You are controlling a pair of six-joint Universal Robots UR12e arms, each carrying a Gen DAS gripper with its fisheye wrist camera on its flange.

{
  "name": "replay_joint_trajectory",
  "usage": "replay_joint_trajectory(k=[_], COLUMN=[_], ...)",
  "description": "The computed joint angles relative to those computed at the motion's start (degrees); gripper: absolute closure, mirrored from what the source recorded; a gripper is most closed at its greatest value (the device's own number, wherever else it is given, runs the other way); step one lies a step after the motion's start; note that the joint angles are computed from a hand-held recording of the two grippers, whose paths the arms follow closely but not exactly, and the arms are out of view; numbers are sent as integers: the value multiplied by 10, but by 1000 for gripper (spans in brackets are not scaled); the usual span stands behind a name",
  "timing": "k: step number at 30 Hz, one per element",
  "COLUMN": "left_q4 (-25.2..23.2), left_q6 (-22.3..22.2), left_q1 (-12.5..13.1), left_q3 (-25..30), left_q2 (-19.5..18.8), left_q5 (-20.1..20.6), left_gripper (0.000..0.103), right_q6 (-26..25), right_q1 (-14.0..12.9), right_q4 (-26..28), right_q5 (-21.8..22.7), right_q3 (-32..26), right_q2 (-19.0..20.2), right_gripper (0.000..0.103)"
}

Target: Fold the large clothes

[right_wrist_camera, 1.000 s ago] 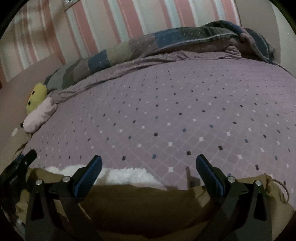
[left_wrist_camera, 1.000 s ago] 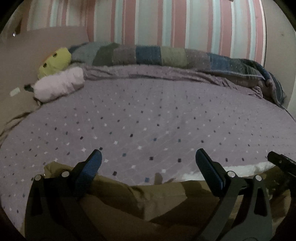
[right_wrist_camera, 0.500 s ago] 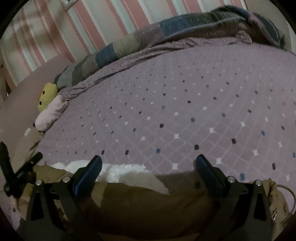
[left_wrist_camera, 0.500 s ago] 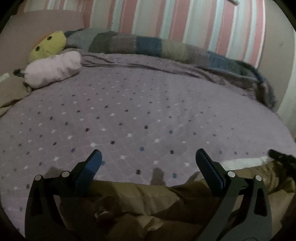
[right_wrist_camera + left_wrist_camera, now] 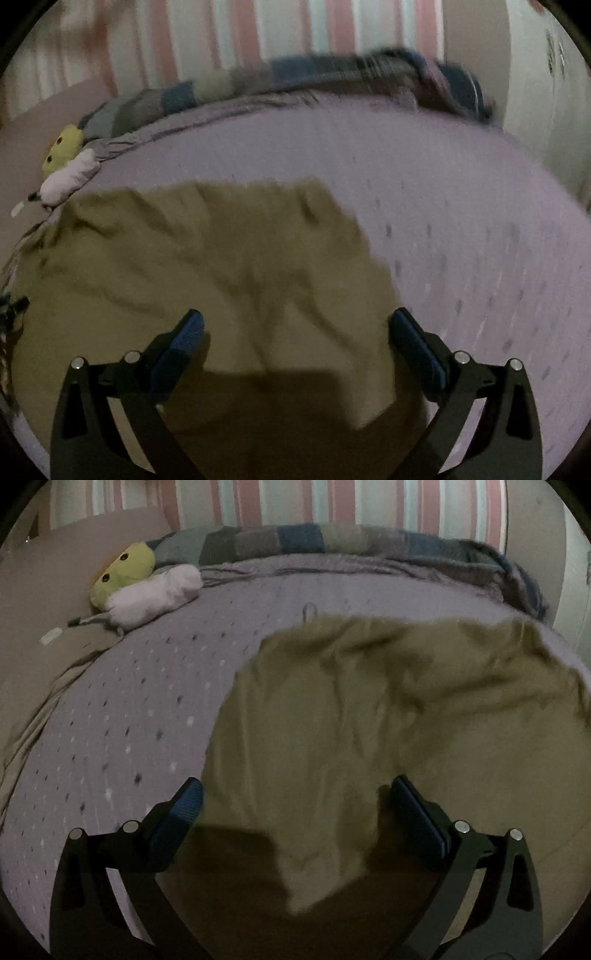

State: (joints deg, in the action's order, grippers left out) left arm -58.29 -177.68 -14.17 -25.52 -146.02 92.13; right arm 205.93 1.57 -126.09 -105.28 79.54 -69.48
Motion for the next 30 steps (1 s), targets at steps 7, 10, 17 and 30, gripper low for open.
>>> replay_joint_trajectory(k=[7, 10, 17, 30], left_q4=[5, -10, -49, 7], left_q6=[-31, -27, -27, -40], left_q1=[8, 6, 8, 35], left_q3=[6, 26, -31, -274], left_q2=[-9, -19, 32, 181], left_q5=[-26, -14, 11, -22], left_gripper=[3, 3, 3, 3], right_q6=[-6, 0, 14, 149], right_q1=[2, 1, 5, 32], right_q4=[-24, -42, 57, 101], right_q5=[-20, -17, -15, -44], right_q3=[17, 33, 3, 104], right_q2=[3, -5, -12, -124], right_gripper=[1, 1, 2, 2])
